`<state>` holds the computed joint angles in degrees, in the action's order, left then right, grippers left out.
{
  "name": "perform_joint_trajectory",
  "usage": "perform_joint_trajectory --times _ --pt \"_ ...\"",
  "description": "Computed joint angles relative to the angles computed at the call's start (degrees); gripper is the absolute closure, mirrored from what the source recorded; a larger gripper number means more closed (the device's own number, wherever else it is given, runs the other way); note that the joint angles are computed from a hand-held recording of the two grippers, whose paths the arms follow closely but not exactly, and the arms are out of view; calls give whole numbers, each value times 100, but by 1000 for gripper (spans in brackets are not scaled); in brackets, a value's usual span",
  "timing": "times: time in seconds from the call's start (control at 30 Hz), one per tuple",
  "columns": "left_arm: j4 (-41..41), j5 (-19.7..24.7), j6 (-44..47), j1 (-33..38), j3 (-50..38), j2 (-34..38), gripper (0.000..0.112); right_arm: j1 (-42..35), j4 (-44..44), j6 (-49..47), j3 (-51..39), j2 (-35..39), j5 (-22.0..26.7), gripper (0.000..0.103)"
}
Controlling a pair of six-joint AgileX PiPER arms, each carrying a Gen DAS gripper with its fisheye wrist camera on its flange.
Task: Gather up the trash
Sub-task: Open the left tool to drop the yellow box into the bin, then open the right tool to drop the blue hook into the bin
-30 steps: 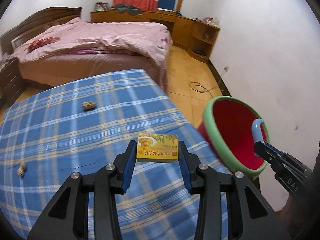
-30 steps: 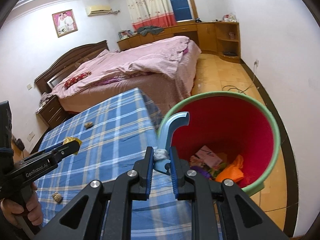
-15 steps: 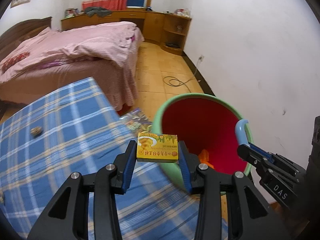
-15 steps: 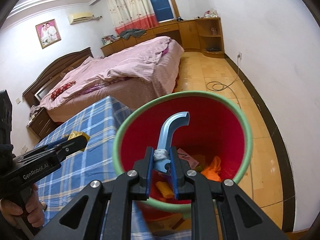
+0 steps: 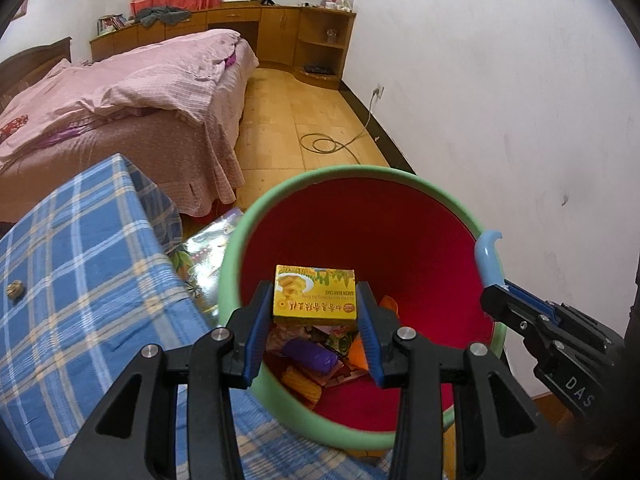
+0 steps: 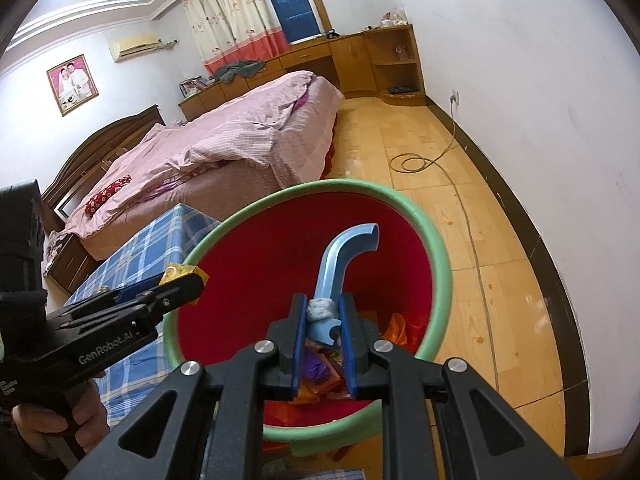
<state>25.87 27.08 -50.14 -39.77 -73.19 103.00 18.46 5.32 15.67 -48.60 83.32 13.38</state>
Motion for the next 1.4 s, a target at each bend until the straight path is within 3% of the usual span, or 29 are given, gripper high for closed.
perform_joint_trajectory --times 0.33,0.47,1.3,1.4 --pt "-23 45 26 -64 -272 253 70 -222 744 -836 -11 88 -6 85" --pt "79 27 -127 -64 -237 256 58 -223 843 -921 -50 176 -35 85" --pt "111 -47 -329 87 35 29 58 -330 1654 -1782 -595 861 159 84" --pt "128 -31 -334 79 27 33 58 -355 1756 -1856 -580 860 170 80"
